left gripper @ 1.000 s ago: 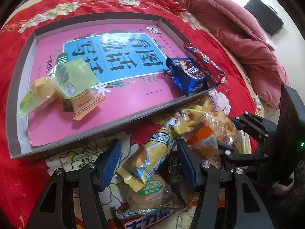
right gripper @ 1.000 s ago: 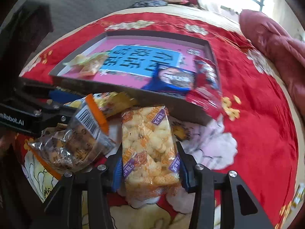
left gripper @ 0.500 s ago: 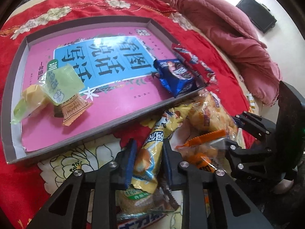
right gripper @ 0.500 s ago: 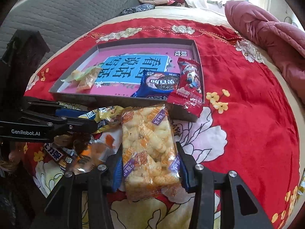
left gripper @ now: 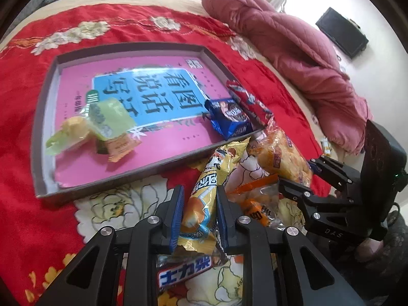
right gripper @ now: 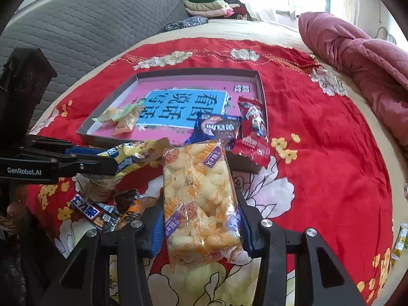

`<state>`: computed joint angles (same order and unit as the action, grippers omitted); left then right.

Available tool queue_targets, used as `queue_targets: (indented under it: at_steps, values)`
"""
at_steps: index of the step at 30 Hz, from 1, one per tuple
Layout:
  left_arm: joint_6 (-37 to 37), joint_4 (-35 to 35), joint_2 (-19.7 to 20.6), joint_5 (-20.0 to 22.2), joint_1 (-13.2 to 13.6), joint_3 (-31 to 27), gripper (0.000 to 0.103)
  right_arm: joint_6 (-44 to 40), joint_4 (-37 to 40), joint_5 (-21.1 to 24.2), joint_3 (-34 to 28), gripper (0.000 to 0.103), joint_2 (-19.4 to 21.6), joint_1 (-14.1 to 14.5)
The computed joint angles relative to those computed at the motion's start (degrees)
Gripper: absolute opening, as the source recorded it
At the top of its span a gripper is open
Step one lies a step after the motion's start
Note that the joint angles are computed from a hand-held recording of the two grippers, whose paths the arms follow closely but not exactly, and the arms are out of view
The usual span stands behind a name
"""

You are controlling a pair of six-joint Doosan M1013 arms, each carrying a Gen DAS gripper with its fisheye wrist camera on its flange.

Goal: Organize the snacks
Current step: 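Grasp clear puffed-snack bag with right tool while left tool grasps yellow pastry bag, then carry puffed-snack bag with right tool while left tool carries yellow pastry over tray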

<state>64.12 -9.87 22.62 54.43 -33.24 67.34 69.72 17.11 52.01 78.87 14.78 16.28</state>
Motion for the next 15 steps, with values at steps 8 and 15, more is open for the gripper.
queue_targets:
  at_steps: [8,15]
  values:
    - [-4.4,3.0,-2.1,-3.0,0.4,1.6,0.025,0.3,0.7,-1.6,-0.1,0.048,-0.4,-0.2]
    - [-7.1,4.7,-2.9,-4.6,0.8,2.4,0.025,0.7,1.3,-2.5,-0.1,0.048,-0.8,-0.5]
